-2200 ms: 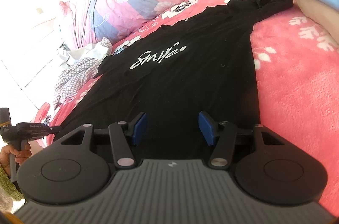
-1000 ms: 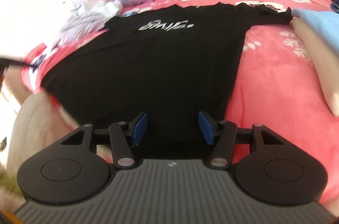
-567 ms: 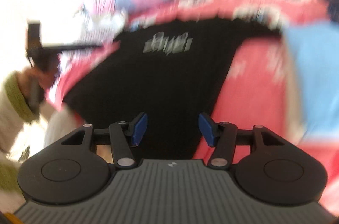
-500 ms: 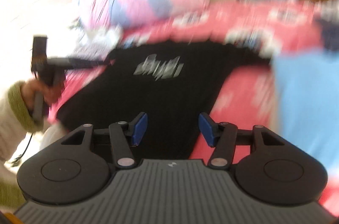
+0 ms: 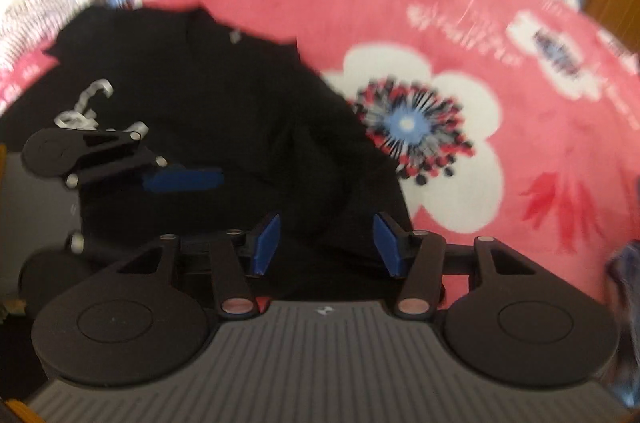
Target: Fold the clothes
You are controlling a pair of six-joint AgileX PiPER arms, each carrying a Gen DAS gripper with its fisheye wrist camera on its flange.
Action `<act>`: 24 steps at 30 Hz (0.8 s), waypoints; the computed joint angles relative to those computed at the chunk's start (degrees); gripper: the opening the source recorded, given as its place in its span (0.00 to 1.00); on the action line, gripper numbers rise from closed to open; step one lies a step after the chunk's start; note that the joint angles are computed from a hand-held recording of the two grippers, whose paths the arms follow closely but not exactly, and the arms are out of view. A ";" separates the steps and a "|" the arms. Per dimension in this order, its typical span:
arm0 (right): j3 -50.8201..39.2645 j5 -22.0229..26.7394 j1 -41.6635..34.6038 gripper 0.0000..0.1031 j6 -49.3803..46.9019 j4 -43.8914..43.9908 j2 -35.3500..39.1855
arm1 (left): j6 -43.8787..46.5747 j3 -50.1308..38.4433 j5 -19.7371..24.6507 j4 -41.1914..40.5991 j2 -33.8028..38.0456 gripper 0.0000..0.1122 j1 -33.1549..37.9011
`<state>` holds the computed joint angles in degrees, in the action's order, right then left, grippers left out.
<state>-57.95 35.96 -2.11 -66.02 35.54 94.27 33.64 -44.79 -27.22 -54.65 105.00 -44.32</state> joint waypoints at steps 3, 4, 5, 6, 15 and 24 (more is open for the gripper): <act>-3.99 0.20 1.85 0.16 6.70 -7.59 5.70 | -11.14 1.10 -2.52 10.44 2.26 0.40 0.47; -5.04 -0.16 1.56 0.06 8.26 -8.92 6.71 | -14.04 1.98 -3.46 13.29 2.44 0.40 0.65; -6.19 -0.25 0.42 0.06 8.66 -8.19 7.23 | -16.99 2.86 -4.32 16.16 2.51 0.41 0.98; -7.38 -0.33 -0.68 0.06 9.14 -7.50 7.79 | -20.22 3.68 -4.93 19.22 2.37 0.42 1.60; -16.60 -4.48 -10.55 0.07 21.81 -3.94 16.55 | -35.88 5.10 -3.91 33.52 2.62 0.45 6.50; -22.61 15.03 -19.23 0.43 19.86 3.30 18.33 | -33.93 9.06 -12.08 32.53 1.03 0.46 3.62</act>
<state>-80.56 50.98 -21.34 -46.16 38.84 112.61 -0.28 -35.73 -39.31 -22.12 106.03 -40.70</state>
